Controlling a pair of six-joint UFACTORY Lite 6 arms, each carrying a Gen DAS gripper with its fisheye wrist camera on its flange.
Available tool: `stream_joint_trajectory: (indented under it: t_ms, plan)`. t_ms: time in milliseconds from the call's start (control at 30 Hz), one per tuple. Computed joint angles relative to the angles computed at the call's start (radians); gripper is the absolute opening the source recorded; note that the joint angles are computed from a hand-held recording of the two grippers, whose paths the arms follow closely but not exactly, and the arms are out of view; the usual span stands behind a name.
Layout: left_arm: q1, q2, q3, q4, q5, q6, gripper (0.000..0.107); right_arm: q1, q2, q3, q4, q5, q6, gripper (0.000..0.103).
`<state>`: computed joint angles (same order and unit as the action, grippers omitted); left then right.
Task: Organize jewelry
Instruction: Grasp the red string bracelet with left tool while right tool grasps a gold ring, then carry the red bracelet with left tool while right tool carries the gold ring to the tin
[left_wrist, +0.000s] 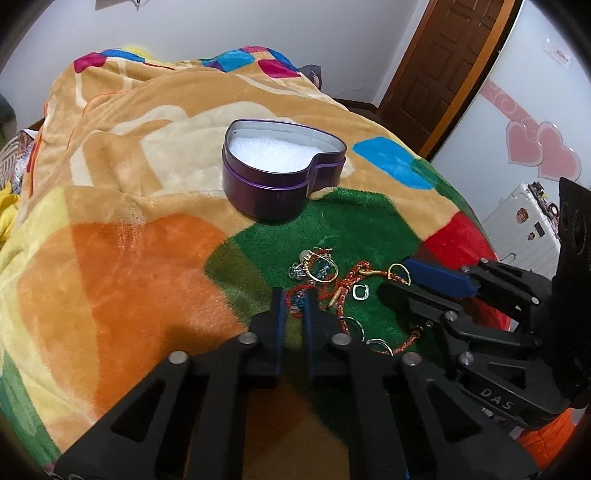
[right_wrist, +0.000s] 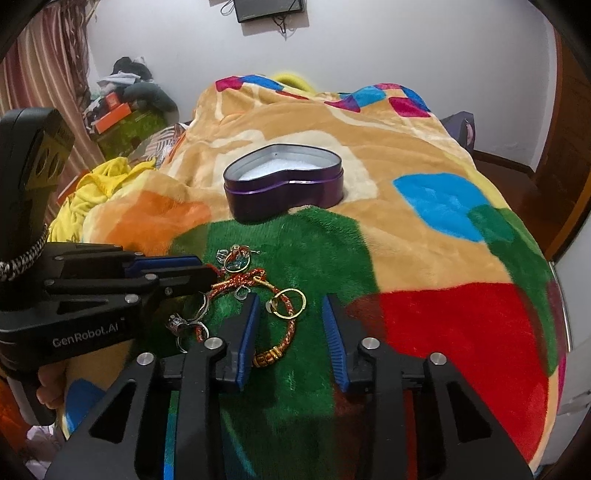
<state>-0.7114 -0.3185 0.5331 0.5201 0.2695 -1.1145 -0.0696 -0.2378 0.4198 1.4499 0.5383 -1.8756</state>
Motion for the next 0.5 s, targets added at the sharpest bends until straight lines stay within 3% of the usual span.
stream_joint_trajectory:
  t_ms: [267,500]
  plan:
    - [-0.038,-0.065,-0.002,0.098,0.057,-0.113,0.006,-0.01,-0.025,0.0,-0.01,0.025,0.01,0.02]
    - [-0.114,-0.143,0.046,0.228,0.205,-0.227,0.006,-0.049,-0.078,0.014,-0.054,0.056,0.065,0.02]
